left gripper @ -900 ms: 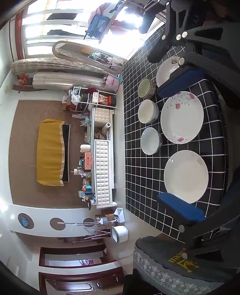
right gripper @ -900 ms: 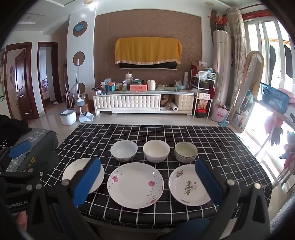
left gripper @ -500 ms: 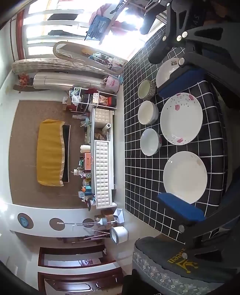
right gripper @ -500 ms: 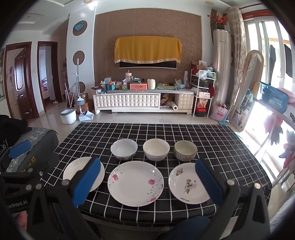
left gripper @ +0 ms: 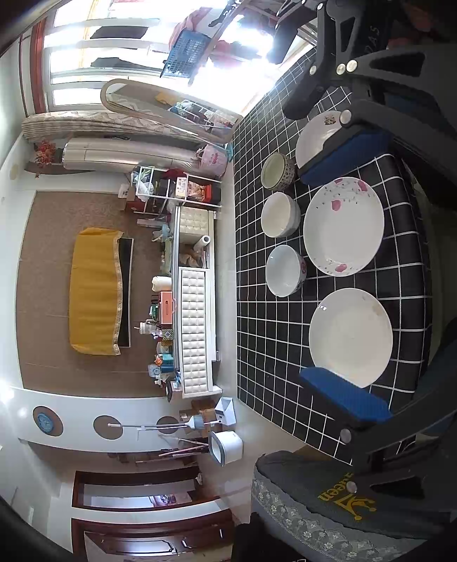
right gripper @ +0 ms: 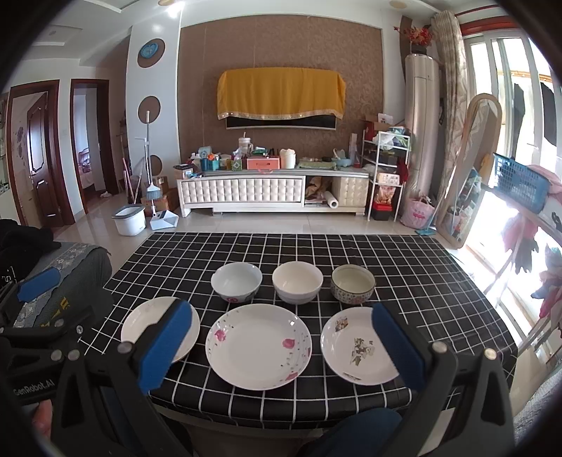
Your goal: Organize plates and bowls
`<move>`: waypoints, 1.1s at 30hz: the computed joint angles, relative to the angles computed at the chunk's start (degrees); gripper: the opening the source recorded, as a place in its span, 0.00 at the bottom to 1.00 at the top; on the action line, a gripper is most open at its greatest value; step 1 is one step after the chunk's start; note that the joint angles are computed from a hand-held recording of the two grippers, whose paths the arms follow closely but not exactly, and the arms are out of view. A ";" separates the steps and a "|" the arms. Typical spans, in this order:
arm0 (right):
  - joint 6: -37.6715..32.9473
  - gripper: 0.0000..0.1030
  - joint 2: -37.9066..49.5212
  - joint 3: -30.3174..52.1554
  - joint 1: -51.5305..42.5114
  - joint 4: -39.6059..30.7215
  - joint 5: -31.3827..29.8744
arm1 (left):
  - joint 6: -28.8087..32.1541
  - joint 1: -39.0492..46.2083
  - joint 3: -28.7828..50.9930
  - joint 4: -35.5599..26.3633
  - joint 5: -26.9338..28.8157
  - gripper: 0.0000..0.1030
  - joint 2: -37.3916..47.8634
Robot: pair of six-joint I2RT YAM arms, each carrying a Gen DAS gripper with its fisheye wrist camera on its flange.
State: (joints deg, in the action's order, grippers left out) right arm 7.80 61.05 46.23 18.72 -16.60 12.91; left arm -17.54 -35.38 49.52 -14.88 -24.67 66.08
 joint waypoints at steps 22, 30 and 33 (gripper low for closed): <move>0.56 1.00 -0.45 -1.11 0.11 -0.60 -0.43 | 0.27 0.95 -0.59 0.30 0.94 1.00 -0.18; 0.47 1.00 -0.39 -1.34 -0.01 -0.74 -0.58 | 0.27 0.87 -0.76 0.32 0.83 1.00 -0.25; 0.47 1.00 -0.36 -1.27 0.02 -0.84 -0.54 | 0.16 0.80 -0.86 0.37 0.84 1.00 -0.25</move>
State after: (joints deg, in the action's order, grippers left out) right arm 8.26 60.69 44.96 18.73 -17.44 12.37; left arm -17.39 -34.58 48.66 -14.51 -23.83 65.83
